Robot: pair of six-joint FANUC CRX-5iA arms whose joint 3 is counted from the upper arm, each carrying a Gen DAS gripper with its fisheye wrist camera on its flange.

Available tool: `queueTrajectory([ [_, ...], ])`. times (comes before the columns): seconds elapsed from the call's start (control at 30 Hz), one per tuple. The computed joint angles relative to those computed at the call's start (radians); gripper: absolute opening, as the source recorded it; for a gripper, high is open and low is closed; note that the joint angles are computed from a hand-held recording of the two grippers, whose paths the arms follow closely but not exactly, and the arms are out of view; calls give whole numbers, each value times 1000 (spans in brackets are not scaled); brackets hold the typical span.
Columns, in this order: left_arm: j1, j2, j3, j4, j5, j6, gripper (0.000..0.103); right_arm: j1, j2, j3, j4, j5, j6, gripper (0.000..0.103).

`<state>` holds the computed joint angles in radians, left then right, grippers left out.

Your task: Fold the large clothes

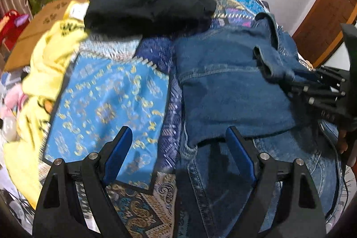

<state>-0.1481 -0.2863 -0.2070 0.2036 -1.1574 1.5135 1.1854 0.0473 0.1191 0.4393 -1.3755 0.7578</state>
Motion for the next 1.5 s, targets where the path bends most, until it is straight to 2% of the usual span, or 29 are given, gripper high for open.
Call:
queueTrajectory([
  [0.07,0,-3,-19,22,-5,4,85,11,-12,-13,32,15,-27,16],
  [0.1,-2,-4,-34,35,-11,2,85,19,-22,-26,60,28,-59,15],
  [0.3,-49,20,-36,-6,-41,51,85,35,-134,-101,215,70,-244,12],
  [0.63,-94,41,27,-85,-36,154,85,82,-321,-227,435,-25,-506,11],
  [0.73,-102,49,30,-86,-32,162,85,99,-376,-304,412,-79,-621,11],
  [0.83,-111,58,28,-87,-33,170,85,87,-428,-366,301,-109,-704,11],
  [0.9,-114,55,29,-92,-38,168,85,60,-473,-423,180,-88,-760,11],
  [1.0,-117,48,32,-98,-48,155,85,47,-503,-475,79,-57,-800,11],
  [1.07,-131,42,39,-118,-56,165,85,59,-492,-478,77,-67,-808,15],
  [1.17,-144,33,50,-126,-57,166,85,82,-429,-440,105,-154,-785,30],
  [1.27,-158,27,67,-132,-48,171,85,80,-417,-429,125,-218,-737,39],
  [1.5,-202,44,156,-142,-4,163,85,151,-492,-431,229,-374,-799,39],
])
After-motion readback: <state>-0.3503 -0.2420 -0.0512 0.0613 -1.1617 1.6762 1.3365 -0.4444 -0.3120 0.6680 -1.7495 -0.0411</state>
